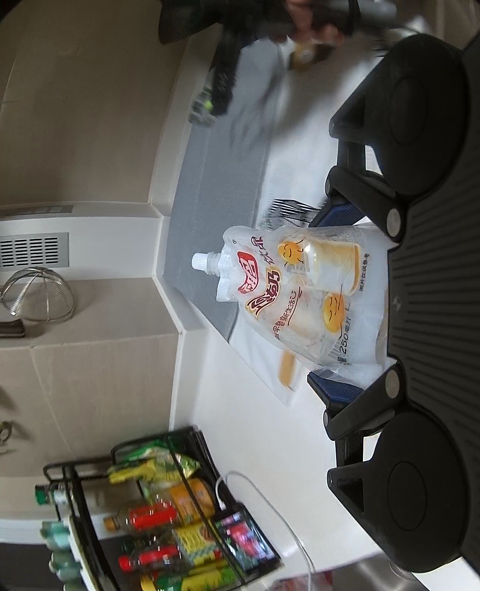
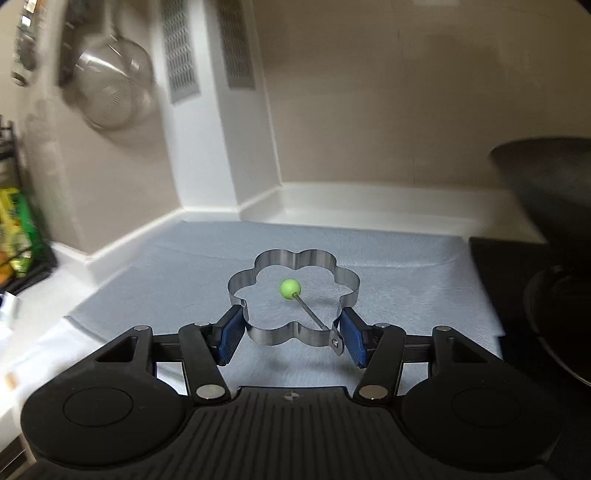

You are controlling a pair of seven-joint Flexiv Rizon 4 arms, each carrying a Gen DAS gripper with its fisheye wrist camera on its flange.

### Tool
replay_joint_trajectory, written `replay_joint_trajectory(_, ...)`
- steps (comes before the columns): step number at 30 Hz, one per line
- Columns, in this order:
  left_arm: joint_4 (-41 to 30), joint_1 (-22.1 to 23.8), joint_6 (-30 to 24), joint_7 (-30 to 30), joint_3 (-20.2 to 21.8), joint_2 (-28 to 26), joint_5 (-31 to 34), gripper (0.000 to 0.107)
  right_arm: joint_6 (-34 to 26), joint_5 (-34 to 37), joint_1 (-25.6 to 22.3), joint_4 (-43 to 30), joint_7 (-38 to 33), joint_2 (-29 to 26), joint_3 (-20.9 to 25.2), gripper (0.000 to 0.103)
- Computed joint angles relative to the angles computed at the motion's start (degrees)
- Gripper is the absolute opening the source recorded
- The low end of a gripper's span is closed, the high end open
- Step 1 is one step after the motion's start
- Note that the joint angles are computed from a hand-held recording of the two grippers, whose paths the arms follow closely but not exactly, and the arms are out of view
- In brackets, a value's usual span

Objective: Collect trash
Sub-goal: 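Lift the milk pouch and egg ring off the mat and carry them toward the bin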

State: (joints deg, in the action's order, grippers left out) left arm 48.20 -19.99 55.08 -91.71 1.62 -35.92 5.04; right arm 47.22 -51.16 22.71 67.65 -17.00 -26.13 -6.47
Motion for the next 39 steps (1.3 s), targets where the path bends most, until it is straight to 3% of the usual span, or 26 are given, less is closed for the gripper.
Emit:
replay_joint_trajectory(8,25.63,2.14,7.47,-0.15,-0.59,15.61,-0.28,0.083,2.64,-11.25,1.18,15.39,6.21,12.81,5.6,0.059)
replay_joint_trajectory(16,40.55,3.5,11.56,-8.65,0.92,26.11,6.91,0.083,1.13,-9.12,2.2,22.04,2.48,18.44,13.37,0.059)
replay_joint_trajectory(28,48.39,7.94,8.22,-16.14,-1.71,32.13,13.99,0.083,-2.94,2.15,8.05,21.67,-7.6,17.45,17.65,0.059)
replay_joint_trajectory(39,48.27,8.59,6.35,-14.65,-3.03,31.5,12.52,0.083,-5.28,4.12,10.45,20.95,-11.01,16.69,17.42,0.059)
